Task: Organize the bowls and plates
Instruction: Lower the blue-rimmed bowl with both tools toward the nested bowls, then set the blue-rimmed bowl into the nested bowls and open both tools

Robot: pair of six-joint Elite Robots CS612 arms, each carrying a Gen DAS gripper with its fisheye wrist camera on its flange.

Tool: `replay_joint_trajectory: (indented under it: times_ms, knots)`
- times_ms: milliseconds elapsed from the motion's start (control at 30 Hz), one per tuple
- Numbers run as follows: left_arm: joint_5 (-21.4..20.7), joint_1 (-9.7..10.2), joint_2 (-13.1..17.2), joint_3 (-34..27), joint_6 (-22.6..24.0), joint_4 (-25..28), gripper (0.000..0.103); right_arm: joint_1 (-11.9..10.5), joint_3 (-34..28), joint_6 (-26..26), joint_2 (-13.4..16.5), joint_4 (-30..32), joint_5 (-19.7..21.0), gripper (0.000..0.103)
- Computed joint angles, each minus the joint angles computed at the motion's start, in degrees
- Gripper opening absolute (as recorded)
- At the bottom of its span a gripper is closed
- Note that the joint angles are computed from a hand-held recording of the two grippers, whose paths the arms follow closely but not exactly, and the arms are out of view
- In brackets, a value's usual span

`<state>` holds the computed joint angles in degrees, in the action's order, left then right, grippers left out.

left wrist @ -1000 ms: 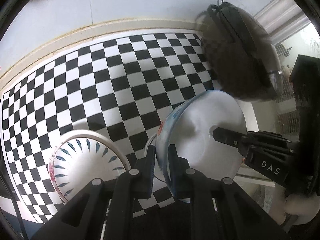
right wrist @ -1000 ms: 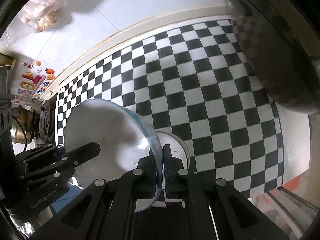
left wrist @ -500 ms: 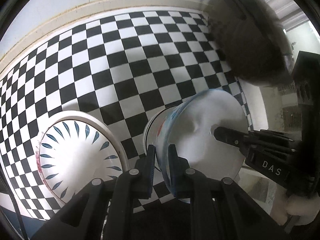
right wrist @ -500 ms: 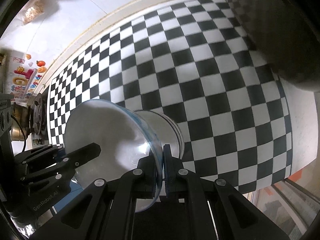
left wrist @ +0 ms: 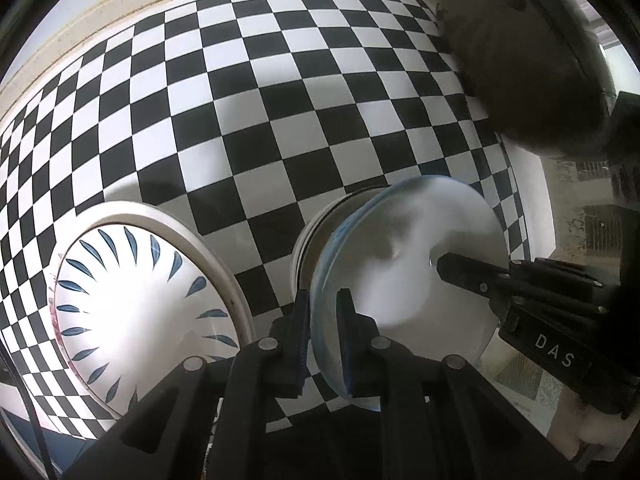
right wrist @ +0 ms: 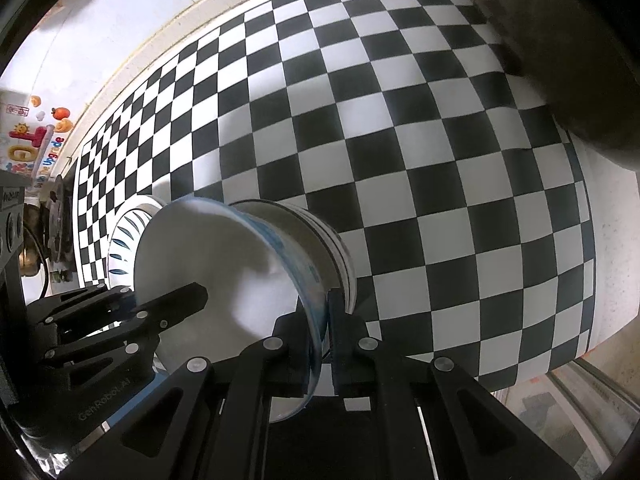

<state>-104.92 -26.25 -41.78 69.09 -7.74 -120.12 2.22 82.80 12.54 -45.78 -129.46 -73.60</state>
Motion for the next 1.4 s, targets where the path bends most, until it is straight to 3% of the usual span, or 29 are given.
replay_joint_trajectory:
  times_ms: [867,1400]
  knots:
    - [3.0,-0.19,0.0,-0.1,-0.1,1.3,0.011,-0.9,-0.4,1.5,0.1,2.7,3.9,0.017]
    - [3.9,-0.36,-0.2,-0.1,1.2,0.6,0.011,-1.2,0.7,1.3,-1.4,1.9,2.7,0.018]
